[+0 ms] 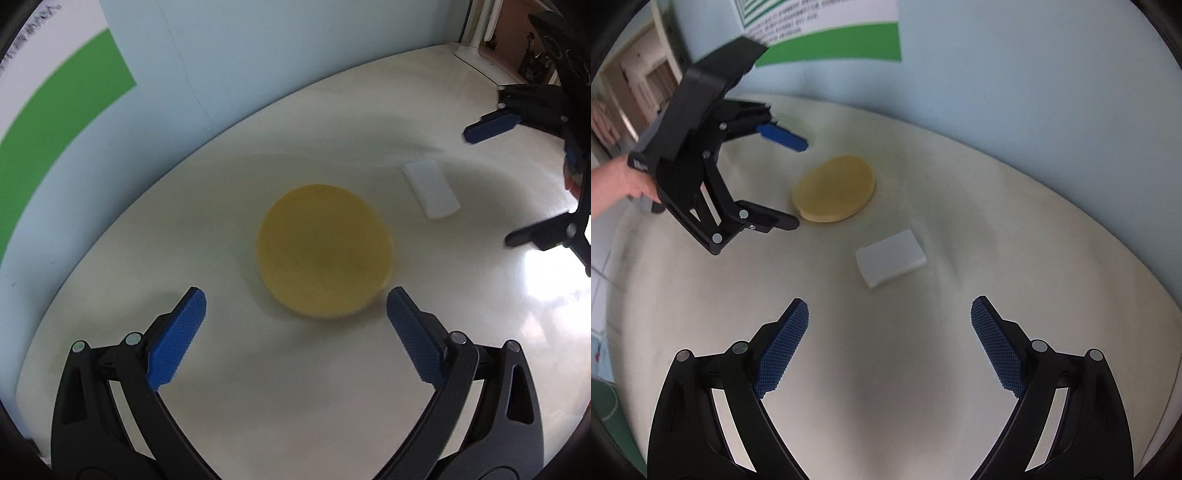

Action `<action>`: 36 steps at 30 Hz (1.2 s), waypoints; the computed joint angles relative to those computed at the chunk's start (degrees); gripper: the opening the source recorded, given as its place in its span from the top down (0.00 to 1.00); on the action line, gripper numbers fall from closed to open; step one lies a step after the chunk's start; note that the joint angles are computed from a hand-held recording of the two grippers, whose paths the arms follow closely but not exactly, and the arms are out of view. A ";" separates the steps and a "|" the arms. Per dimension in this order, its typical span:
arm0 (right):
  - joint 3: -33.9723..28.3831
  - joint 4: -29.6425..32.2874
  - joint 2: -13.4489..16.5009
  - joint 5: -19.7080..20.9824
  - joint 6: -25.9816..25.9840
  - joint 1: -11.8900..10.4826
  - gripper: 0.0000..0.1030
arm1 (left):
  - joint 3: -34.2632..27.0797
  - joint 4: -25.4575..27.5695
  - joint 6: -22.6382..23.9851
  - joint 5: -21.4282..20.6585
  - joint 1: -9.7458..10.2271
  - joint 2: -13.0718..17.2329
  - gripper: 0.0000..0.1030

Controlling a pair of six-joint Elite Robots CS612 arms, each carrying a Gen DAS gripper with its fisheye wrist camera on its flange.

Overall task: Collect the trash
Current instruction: 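Grasp the yellow round sponge with the left tool while right tool grasps the small white box, then carry the sponge and small white box with both tools over the trash bin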

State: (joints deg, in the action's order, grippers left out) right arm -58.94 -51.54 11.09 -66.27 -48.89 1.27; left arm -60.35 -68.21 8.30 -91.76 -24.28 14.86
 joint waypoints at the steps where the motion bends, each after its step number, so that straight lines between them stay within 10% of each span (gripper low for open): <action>1: 0.10 -0.60 0.14 -0.71 -0.35 0.27 0.15 | 0.58 -0.95 0.25 -1.58 0.29 -0.07 0.07; 6: 1.03 -2.48 0.30 -0.78 -1.82 1.02 0.15 | 2.69 -3.51 1.95 -4.18 0.83 -0.41 0.06; 13: 1.40 -5.23 0.33 -0.82 -1.97 1.48 0.55 | 0.84 -4.55 2.44 -5.26 0.79 0.48 0.28; 26: -1.64 -1.55 -0.14 0.93 0.42 0.26 0.55 | -1.32 -2.44 2.67 -2.27 -1.35 0.11 0.28; 36: -18.35 8.11 2.02 3.39 4.58 -5.45 0.55 | -7.25 -1.74 8.20 0.81 -7.58 -0.52 0.28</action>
State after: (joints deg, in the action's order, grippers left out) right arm -77.29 -43.43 13.11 -62.88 -44.32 -4.18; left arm -67.60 -69.95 16.51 -90.96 -31.85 14.35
